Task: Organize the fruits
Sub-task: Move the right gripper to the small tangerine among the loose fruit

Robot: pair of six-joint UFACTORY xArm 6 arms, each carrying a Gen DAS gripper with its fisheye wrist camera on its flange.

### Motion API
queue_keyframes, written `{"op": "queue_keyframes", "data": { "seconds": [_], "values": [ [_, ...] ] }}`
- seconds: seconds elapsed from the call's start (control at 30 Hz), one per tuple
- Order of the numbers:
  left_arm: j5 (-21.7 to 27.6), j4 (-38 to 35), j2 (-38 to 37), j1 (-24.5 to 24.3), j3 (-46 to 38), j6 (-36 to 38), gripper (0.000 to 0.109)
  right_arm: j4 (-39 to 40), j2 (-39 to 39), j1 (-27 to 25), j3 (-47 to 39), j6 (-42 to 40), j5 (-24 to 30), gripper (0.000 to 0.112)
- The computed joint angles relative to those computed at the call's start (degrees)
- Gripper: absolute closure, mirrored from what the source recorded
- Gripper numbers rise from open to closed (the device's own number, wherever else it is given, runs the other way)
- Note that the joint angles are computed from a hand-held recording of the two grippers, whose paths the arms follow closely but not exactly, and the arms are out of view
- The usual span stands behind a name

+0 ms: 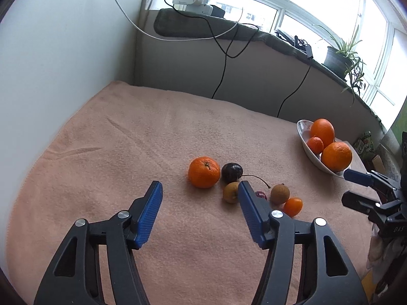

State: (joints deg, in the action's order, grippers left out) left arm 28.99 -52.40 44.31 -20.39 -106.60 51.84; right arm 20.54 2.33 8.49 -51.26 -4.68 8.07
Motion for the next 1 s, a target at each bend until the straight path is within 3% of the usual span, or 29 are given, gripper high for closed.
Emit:
{"op": "queue_keyframes", "data": {
  "seconds": [0.13,0.4,0.63,0.7,1.0],
  "values": [
    [1.67,1.33,2.16,0.29,-3.13,-1.86,0.057,1.84,1.68,1.19,-1.43,-1.86,0.62,0.027],
    [5.49,3.37,6.24,0.34,-9.47,-5.39,0.062,7.46,5.68,2.73,-5.65,-7.46,4.53,0.053],
    [8.02,5.08,8.82,0.40,-13.34,-7.70,0.063,8.54,7.86,3.01,-7.87,-8.64,5.74,0.056],
    [8.47,5.50,9.36,0.38,-14.19,-7.89,0.065,8.84,8.51,2.93,-8.50,-8.80,6.47,0.064],
    [9.47,7.52,11.79,0.17,-17.85,-9.59,0.070,10.24,10.17,3.05,-10.24,-10.26,7.50,0.068]
  ]
}}
